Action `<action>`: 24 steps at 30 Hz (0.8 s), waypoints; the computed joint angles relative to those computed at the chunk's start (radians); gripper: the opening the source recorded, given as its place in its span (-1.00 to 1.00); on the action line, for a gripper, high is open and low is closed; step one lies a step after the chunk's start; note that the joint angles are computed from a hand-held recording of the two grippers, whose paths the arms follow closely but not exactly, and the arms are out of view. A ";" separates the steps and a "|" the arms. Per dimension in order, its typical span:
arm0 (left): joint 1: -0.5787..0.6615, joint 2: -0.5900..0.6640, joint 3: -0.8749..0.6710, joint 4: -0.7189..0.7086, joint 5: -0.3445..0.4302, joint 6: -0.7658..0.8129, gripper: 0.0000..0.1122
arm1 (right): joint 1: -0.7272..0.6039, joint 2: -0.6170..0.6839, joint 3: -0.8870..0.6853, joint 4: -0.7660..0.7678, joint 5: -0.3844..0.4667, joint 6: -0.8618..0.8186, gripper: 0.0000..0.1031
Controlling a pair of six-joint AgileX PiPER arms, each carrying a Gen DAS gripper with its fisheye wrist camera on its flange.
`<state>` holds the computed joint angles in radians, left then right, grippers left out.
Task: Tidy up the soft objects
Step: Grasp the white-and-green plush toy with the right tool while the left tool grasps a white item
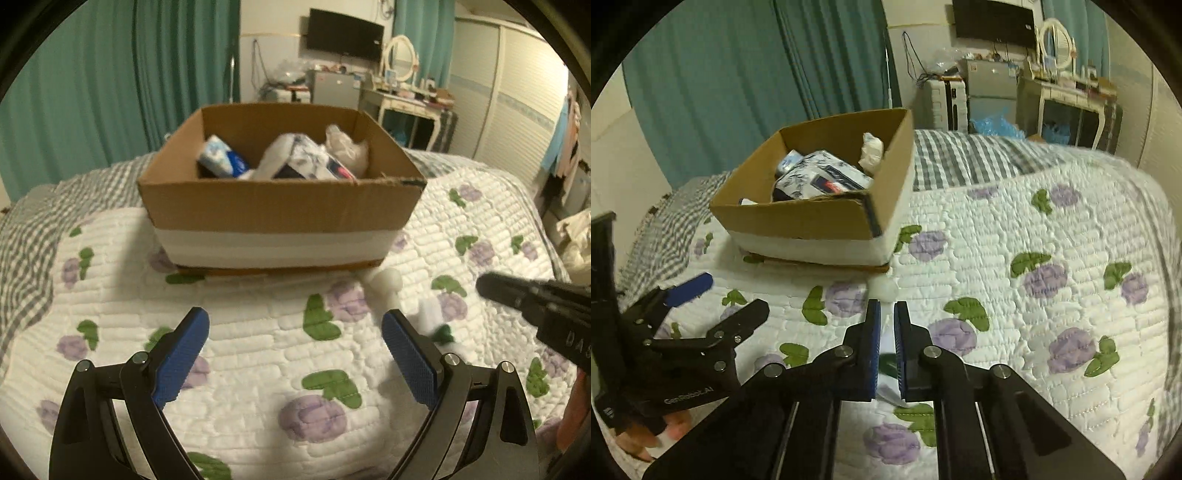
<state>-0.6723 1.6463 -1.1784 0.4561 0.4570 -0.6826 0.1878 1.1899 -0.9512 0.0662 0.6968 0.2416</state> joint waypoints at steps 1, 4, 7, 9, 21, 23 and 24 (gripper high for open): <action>-0.005 0.006 -0.003 0.015 0.007 -0.017 0.71 | -0.029 0.009 0.010 0.071 0.003 -0.073 -0.86; 0.002 0.013 0.006 0.026 0.009 -0.035 0.71 | -0.018 0.046 0.035 0.073 0.005 -0.070 -0.60; 0.025 0.014 0.021 0.024 0.007 -0.044 0.71 | 0.000 0.071 0.052 0.099 -0.016 -0.088 0.17; 0.044 0.008 0.037 0.039 0.006 -0.060 0.71 | 0.008 0.076 0.060 0.119 -0.042 -0.089 0.41; 0.085 -0.028 0.068 0.026 -0.004 -0.057 0.71 | 0.076 0.213 0.025 0.047 -0.078 0.002 -0.01; 0.063 -0.019 0.050 0.032 0.003 -0.054 0.71 | 0.061 0.187 0.038 0.055 -0.082 -0.004 -0.13; 0.055 -0.014 0.040 0.027 0.007 -0.046 0.71 | 0.051 0.173 0.041 0.065 -0.080 -0.014 -0.15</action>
